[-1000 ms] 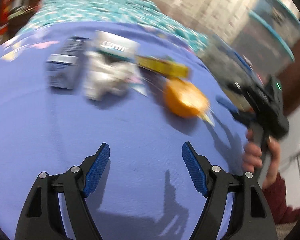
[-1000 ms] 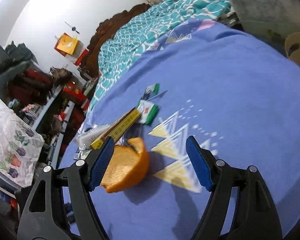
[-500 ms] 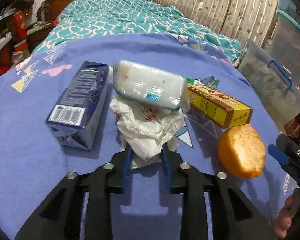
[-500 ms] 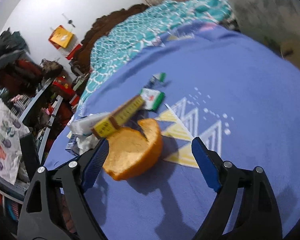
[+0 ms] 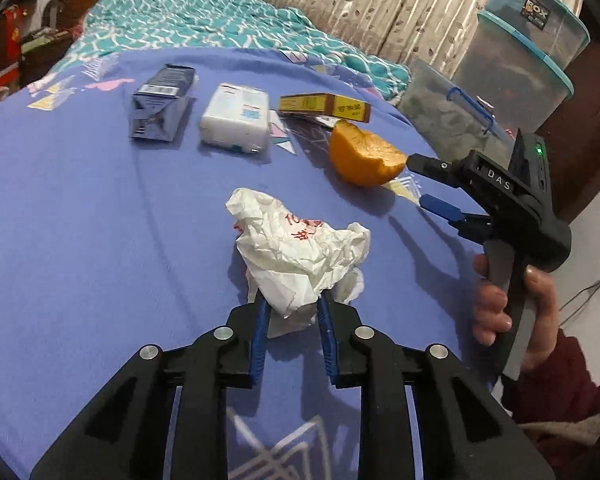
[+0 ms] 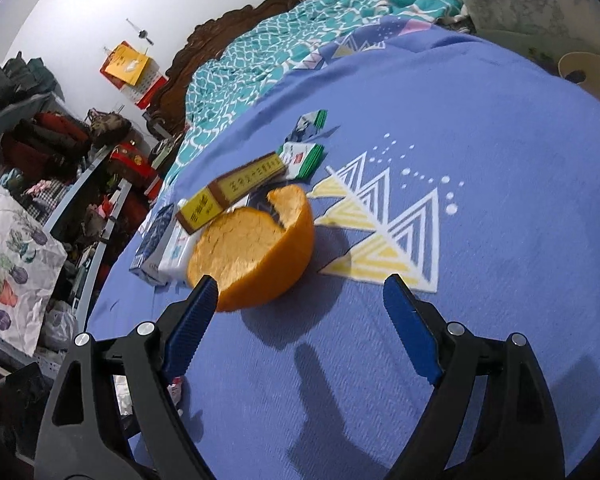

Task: Collect trash
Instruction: 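Grasp the orange peel half with the right tool while the left holds the bag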

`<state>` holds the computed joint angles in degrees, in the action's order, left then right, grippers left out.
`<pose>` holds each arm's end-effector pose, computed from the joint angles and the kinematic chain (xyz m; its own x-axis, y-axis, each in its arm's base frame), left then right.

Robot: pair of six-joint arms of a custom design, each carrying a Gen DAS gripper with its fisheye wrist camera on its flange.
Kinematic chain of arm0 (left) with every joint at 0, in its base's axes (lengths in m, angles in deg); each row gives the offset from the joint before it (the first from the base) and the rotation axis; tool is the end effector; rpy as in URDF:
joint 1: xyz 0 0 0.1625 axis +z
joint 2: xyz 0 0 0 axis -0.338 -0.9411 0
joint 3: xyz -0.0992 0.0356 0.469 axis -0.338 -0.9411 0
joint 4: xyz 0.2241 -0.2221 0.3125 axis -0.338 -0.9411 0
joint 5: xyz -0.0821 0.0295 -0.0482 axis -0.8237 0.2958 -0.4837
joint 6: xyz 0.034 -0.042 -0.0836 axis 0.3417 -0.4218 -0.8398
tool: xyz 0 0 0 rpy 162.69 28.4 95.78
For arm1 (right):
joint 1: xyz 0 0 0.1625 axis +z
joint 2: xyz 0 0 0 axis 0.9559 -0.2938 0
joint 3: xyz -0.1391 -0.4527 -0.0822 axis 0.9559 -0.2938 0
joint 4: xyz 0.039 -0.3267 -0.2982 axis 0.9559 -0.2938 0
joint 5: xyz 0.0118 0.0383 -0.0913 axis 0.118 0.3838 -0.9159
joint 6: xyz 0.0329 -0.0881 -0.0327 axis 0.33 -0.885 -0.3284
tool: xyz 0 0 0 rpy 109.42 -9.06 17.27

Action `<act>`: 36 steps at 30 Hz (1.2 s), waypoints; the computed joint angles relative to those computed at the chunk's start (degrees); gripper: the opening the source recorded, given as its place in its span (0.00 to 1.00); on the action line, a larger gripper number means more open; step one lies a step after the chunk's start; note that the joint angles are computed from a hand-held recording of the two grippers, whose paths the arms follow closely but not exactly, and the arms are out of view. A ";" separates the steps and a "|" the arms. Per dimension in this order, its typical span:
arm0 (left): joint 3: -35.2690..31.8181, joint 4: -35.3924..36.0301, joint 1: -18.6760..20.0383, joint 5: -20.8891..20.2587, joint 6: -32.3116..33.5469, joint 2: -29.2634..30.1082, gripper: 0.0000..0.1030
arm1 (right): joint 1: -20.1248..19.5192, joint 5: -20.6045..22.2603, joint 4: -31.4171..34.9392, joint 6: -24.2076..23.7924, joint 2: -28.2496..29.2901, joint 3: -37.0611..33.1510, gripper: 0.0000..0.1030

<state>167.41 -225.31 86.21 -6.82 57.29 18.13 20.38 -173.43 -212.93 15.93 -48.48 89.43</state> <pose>-0.1091 -0.6254 0.1591 -0.6891 0.6894 -0.2233 0.7205 0.6848 -0.1092 0.1162 -0.5283 0.0791 -0.8886 0.4520 0.0786 0.1478 0.4441 -0.8837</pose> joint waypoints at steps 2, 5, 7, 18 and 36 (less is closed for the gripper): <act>-0.21 -0.60 0.43 -0.29 -1.30 0.27 0.29 | -0.11 -0.02 -0.06 0.41 0.33 0.09 0.83; 0.42 -3.15 0.24 1.38 -2.16 0.59 0.49 | -0.16 -0.01 -1.96 -0.21 1.32 0.41 0.83; 0.82 -4.59 0.01 2.91 -2.43 0.95 0.60 | -0.13 0.18 -2.86 -0.56 1.58 0.66 0.85; 0.05 -4.73 0.92 1.71 -3.51 1.02 0.76 | 0.34 -0.63 -3.24 -2.01 2.13 0.05 0.86; -0.34 -6.37 -1.63 3.86 -1.81 4.00 0.82 | 5.11 -12.51 12.39 -14.60 4.18 -11.55 0.96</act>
